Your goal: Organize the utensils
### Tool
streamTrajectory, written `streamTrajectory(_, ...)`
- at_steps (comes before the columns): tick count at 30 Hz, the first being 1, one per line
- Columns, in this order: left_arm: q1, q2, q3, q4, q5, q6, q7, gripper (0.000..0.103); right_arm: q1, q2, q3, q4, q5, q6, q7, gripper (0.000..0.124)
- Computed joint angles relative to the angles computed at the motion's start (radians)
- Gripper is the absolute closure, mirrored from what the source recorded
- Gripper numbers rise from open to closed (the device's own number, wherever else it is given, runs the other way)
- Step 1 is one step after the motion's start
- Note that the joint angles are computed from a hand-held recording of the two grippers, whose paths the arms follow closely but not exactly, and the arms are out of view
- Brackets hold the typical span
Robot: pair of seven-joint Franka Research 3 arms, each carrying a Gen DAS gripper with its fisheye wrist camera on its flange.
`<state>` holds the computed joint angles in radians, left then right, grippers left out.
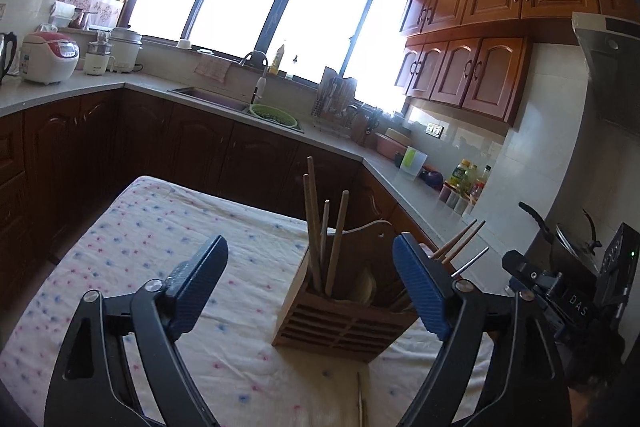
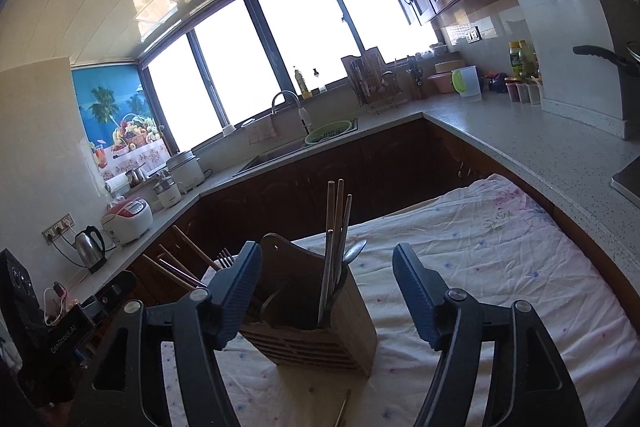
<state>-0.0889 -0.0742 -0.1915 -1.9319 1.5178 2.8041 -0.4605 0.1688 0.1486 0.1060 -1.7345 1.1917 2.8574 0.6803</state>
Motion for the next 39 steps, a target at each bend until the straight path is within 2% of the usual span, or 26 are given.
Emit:
streamTrajectory(2, 0.002, -0.03, 0.001, -0.05, -0.005, 0.012, -0.035, 0.011, -0.006, -0.029, 0.009, -0.043, 0.09, 0.022, -0.081, 0.032)
streamTrajectory(3, 0.002, -0.039, 0.0, -0.07, -0.026, 0.018, -0.024, 0.011, -0.004, -0.042, 0.008, -0.066, 0.121, 0.03, -0.11, 0.031)
streamTrajectory(8, 0.007, -0.094, -0.02, -0.172, -0.091, 0.014, 0.0, 0.011, 0.02, -0.112, -0.021, -0.185, 0.154, 0.023, -0.136, 0.031)
streamTrajectory(16, 0.013, -0.196, -0.062, -0.321, -0.197, -0.018, 0.025, 0.011, 0.069, -0.241, -0.066, -0.36, 0.223, 0.028, -0.248, 0.03)
streamTrajectory(20, 0.028, -0.251, -0.087, -0.388, -0.221, -0.007, -0.027, 0.011, 0.099, -0.31, -0.082, -0.443, 0.322, 0.06, -0.35, 0.029)
streamTrajectory(24, 0.027, -0.282, -0.113, -0.421, -0.272, -0.028, 0.018, 0.011, 0.113, -0.359, -0.091, -0.508, 0.377, 0.061, -0.408, 0.029)
streamTrajectory(35, 0.035, -0.333, -0.162, -0.449, -0.314, -0.045, 0.056, 0.011, 0.125, -0.423, -0.104, -0.586, 0.361, 0.08, -0.395, 0.029)
streamTrajectory(39, 0.032, -0.362, -0.188, -0.452, -0.303, -0.077, 0.085, 0.011, 0.128, -0.457, -0.104, -0.596, 0.424, 0.102, -0.467, 0.029)
